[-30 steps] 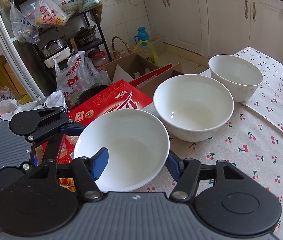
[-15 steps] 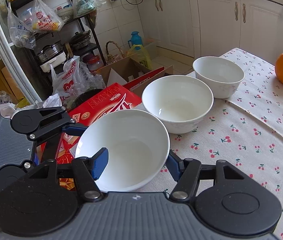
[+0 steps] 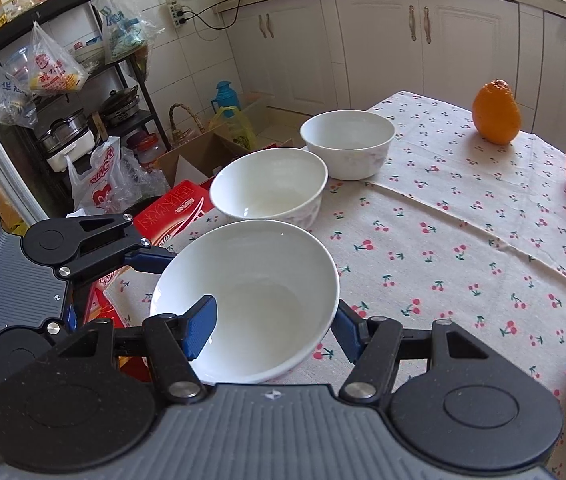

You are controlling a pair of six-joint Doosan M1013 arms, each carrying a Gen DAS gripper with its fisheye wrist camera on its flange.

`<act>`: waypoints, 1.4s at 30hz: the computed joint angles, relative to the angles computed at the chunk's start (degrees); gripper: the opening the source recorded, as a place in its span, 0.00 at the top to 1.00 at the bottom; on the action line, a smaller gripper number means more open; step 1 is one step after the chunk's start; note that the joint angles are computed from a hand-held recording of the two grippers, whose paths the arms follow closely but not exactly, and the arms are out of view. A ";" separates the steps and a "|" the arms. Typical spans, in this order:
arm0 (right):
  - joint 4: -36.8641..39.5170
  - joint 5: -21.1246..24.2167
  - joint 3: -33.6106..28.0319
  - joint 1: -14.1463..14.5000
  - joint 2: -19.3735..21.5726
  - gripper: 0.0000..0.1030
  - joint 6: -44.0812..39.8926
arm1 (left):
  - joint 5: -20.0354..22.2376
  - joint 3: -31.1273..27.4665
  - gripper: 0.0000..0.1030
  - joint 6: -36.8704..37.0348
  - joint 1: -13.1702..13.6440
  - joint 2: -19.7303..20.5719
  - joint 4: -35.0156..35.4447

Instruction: Organize plates and bowls

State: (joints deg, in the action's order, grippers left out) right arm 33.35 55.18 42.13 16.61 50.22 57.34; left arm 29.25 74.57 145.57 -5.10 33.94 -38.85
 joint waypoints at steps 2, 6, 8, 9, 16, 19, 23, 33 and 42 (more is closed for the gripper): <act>-0.50 -1.14 1.19 -0.34 -0.66 0.34 0.59 | 0.61 -0.75 0.17 1.05 -0.28 0.51 -0.67; -1.61 -2.83 2.72 -0.95 -1.50 0.34 1.79 | 2.16 -2.60 0.17 2.62 -0.85 1.72 -1.74; -2.26 -3.49 3.31 -1.19 -1.82 0.34 2.48 | 2.70 -3.29 0.17 3.46 -1.07 2.20 -2.20; -2.39 -3.73 3.53 -1.32 -1.94 0.34 2.84 | 3.15 -3.74 0.17 3.79 -1.17 2.46 -2.39; -4.03 -4.80 4.13 -1.88 -2.01 0.34 5.78 | 5.09 -6.04 0.17 4.53 -1.73 4.04 -2.34; -4.63 -5.02 4.17 -1.98 -1.92 0.34 6.66 | 5.63 -6.65 0.17 4.66 -1.86 4.43 -2.08; -5.15 -5.31 4.18 -2.11 -1.81 0.34 7.71 | 6.17 -7.46 0.17 4.78 -1.96 5.03 -1.78; -7.70 -5.89 3.95 -2.18 -1.61 0.34 10.55 | 7.29 -9.14 0.17 5.49 -2.20 6.28 -2.60; -8.85 -5.61 3.57 -2.17 -1.28 0.34 11.60 | 7.82 -9.60 0.17 5.25 -2.19 6.62 -2.76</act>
State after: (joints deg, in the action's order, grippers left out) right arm 24.50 49.57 45.70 14.44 48.94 68.94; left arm 37.07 64.97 150.82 -7.29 40.56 -41.61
